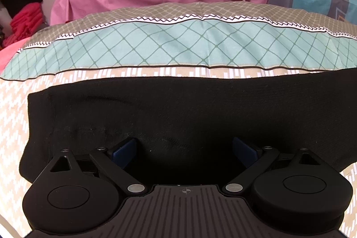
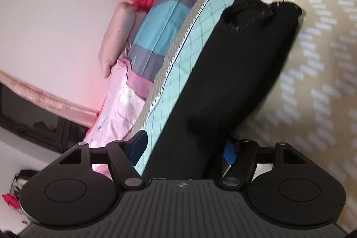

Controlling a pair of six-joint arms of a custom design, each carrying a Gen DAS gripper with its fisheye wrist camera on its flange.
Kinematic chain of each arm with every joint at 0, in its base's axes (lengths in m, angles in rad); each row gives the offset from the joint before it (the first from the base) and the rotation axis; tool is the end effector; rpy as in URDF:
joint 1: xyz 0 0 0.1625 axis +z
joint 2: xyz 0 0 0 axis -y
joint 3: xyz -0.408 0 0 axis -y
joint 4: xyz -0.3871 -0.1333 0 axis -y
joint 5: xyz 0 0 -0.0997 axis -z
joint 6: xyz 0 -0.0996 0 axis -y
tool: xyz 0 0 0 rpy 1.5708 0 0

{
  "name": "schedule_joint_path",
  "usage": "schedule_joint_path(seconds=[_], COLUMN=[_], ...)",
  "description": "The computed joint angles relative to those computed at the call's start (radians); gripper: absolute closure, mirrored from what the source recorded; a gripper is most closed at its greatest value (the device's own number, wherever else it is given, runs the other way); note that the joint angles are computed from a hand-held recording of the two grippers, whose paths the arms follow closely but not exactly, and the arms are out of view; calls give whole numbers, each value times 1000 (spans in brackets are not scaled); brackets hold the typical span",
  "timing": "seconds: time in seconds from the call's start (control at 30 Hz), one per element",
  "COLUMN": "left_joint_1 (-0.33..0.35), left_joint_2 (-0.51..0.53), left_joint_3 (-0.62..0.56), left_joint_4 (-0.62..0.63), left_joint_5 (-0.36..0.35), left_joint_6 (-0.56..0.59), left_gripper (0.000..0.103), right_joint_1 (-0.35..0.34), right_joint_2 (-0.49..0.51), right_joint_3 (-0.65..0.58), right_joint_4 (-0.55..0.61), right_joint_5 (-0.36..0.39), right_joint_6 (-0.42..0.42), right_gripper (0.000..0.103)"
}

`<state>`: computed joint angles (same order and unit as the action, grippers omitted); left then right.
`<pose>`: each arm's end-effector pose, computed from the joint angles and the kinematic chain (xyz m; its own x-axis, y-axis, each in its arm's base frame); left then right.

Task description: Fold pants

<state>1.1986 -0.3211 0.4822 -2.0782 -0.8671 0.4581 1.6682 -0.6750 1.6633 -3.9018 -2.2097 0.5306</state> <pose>-0.1390 -0.8998 0.1916 -0.5574 0.4527 -0.6960 0.6562 0.7537 -0.0353 0.1350 -0.6217 0.1732 -0.7489 0.5452 -0.3766 0.4139 -0.0589 -0.9084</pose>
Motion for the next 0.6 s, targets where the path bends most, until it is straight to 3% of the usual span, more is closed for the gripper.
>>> schedule_joint_path(seconds=[0.07,0.1,0.2,0.27,0.37,0.43,0.6], left_joint_1=[1,1,-2,-6,-13,-22,-31], left_joint_2=[0,1,8,16,10,3,-9], left_joint_3=[-3,-5,-14,-35,-48,-37,-26], left_joint_4=[3,4,11,36,53,26,-53], left_joint_5=[-4,-4,5,17,22,58,100], left_joint_6=[0,-1,-5,-19,-33,-13,46], left_gripper=[0,0,0,0,0,0,0], right_joint_1=[8,8,-15,-29,16,36,55], right_joint_2=[-1,1,6,6,11,23,46], right_joint_3=[-1,-9,-27,-21,-76,-101,-126], right_joint_4=[32,38,10,-11,91,78,116], right_joint_5=[-6,-20,-56,-30,-156,-195,-263], right_joint_6=[-67,-84,-15,31,-83,-134,-146], right_gripper=[32,41,85,85,83,83,83])
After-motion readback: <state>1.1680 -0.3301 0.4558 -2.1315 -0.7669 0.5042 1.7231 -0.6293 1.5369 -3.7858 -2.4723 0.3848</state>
